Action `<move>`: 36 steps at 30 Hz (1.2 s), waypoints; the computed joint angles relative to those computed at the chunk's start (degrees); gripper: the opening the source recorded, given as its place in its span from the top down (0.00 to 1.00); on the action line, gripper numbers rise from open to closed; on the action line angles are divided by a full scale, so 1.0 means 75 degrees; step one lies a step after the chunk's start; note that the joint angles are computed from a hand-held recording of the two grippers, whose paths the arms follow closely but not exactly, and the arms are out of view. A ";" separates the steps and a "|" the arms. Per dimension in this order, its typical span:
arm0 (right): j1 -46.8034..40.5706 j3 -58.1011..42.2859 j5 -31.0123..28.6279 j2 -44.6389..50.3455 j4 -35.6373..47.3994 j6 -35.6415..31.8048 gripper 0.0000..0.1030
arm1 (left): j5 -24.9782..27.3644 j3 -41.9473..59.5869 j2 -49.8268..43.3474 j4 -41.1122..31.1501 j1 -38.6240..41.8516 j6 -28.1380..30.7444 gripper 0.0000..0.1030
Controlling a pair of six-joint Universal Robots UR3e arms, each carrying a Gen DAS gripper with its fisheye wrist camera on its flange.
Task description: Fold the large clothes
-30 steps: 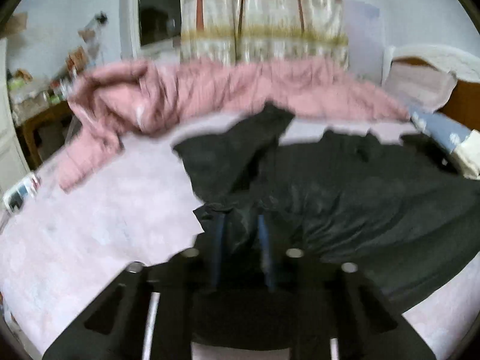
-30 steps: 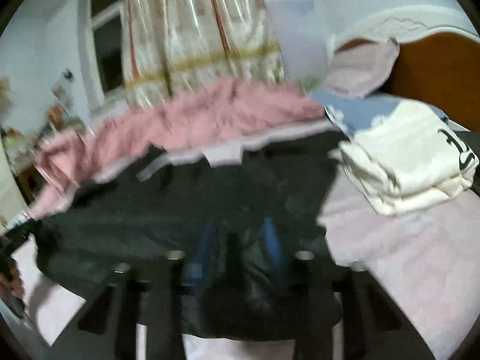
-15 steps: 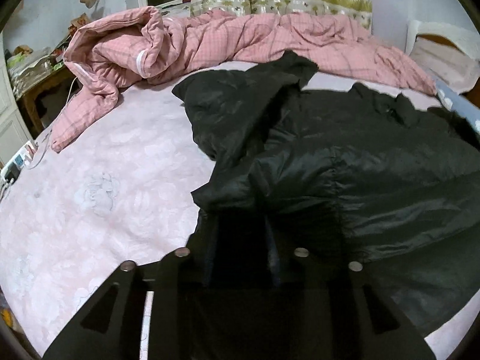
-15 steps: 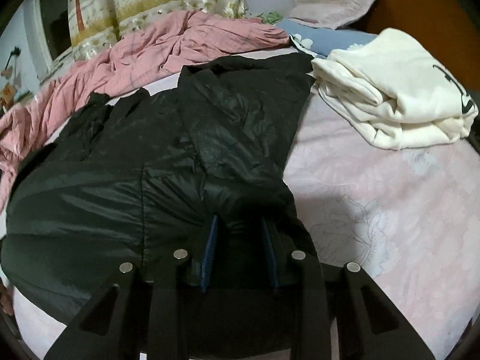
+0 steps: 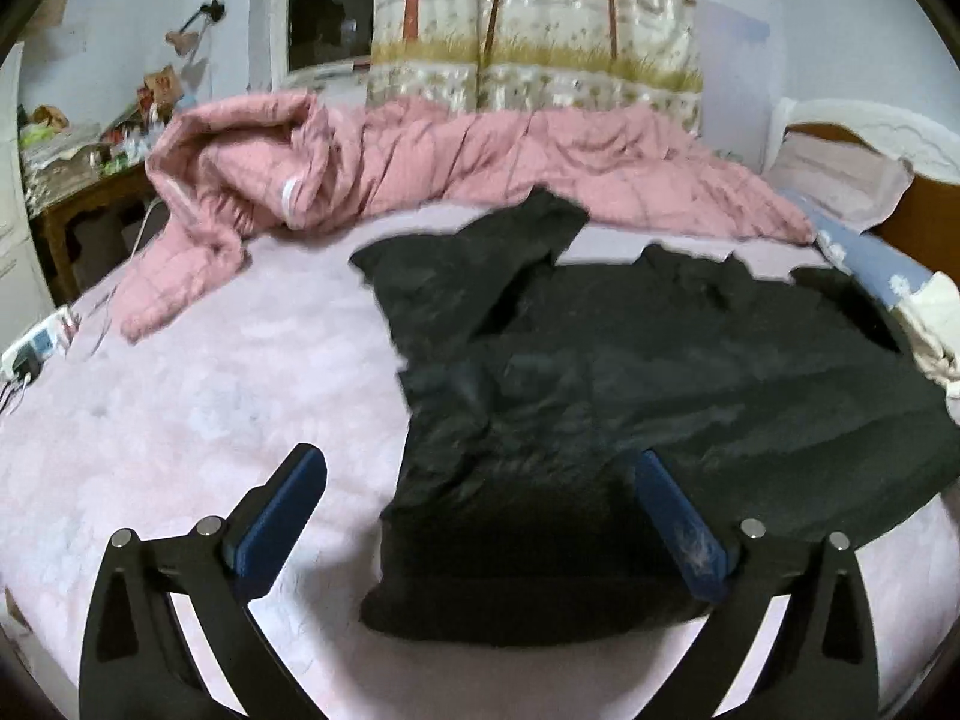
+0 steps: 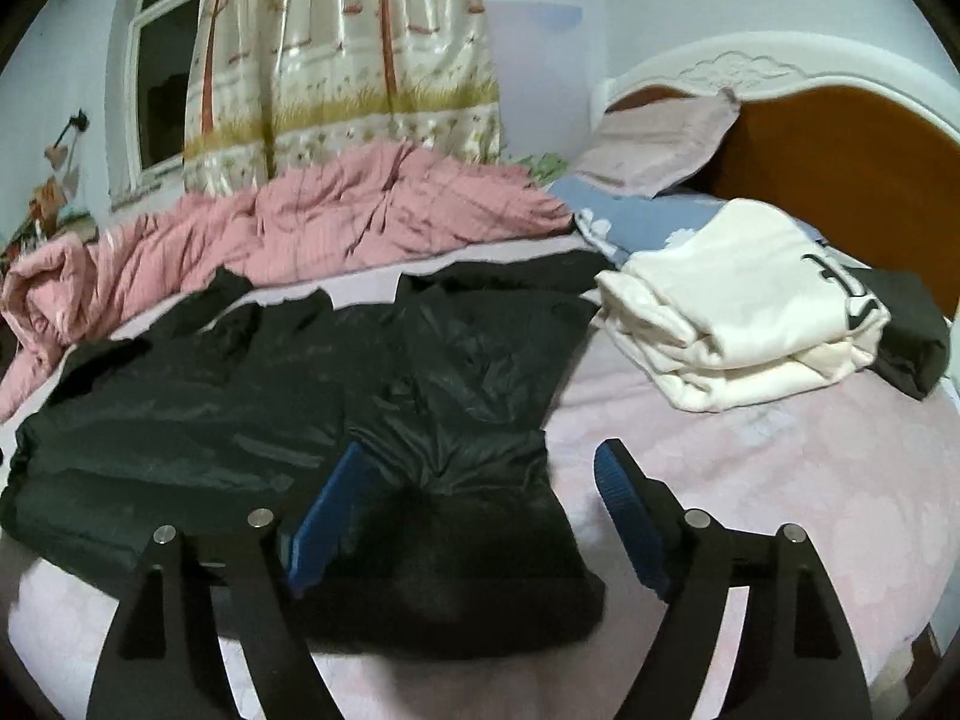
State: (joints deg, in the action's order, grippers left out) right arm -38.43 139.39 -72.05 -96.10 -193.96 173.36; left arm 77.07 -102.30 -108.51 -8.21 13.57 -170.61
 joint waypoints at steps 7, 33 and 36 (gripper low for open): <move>-0.0196 0.0449 -0.0033 -0.0576 0.0627 -0.0064 0.00 | -0.0812 0.0504 -0.0306 -0.1577 0.0460 0.0021 0.00; -0.1563 0.0627 0.2599 -0.1886 0.3849 -0.0337 0.82 | -0.2746 -0.1109 0.1180 -0.2252 0.1414 0.0751 0.84; -0.1788 0.0918 0.2720 -0.2674 0.4400 -0.0824 0.82 | -0.2735 -0.1120 0.1200 -0.2320 0.1496 0.0850 0.83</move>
